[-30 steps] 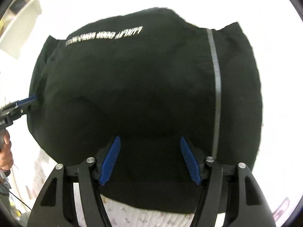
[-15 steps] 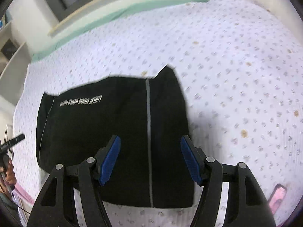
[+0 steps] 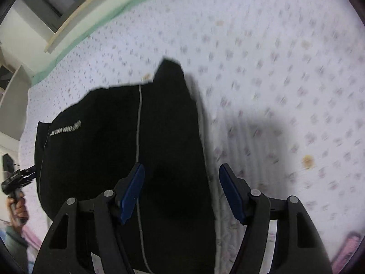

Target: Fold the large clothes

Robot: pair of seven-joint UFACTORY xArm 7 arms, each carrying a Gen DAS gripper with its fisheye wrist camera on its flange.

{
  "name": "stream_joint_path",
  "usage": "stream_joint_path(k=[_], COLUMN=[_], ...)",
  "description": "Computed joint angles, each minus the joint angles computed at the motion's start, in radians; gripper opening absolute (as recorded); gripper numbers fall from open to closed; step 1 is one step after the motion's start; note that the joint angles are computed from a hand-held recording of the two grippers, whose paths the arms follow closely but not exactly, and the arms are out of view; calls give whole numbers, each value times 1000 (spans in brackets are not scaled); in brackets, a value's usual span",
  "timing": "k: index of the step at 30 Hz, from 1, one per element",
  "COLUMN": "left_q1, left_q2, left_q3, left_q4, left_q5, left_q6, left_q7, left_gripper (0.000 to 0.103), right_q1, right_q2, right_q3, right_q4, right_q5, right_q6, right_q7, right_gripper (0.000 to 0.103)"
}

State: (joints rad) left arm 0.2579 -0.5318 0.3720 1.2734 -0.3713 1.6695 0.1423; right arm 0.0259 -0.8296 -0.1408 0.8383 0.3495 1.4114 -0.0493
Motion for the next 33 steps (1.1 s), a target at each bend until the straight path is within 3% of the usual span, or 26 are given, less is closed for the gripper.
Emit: stream_joint_path(k=[4,9,14,17,21,27,28,30,32,33], left_q1=[-1,12,28,42,46,52,52,50,44,37], left_q2=[14,36,69,79,117,131,123,89,48,19], left_q3=[32,51,90,112,65,-1,-11,-17,-24,-31], left_q4=[-50,-85,-63,-66,-74,-137,-131,-125,-122,-117], left_q5=[-68,-146,-242,-321,-284,-323,-314,-303,-294,-291], left_q6=[18,28,90,111,121,90,87,86,77,71], left_q7=[0,2,7,0,14,16,13,15,5,-6], left_gripper=[65,71,71,81,82,79,74,54,47,45], right_q1=[11,8,-8,-15,-1,30,31,25,19,21], right_q2=[23,80,100,100,155,193,189,160,114,84], right_q3=[-38,-84,-116,-119,-89,-19,-15,-11,-1,12], right_q4=[-54,-87,-49,-38,-60,-100,-93,-82,-77,-66], right_q5=[66,174,258,282,285,358,351,319,291,271], right_q6=[2,-10,45,60,71,32,33,40,38,40], right_q7=[-10,-26,-52,-66,-95,-124,-126,-126,-111,-101], right_gripper=[71,80,81,86,86,93,86,69,49,47])
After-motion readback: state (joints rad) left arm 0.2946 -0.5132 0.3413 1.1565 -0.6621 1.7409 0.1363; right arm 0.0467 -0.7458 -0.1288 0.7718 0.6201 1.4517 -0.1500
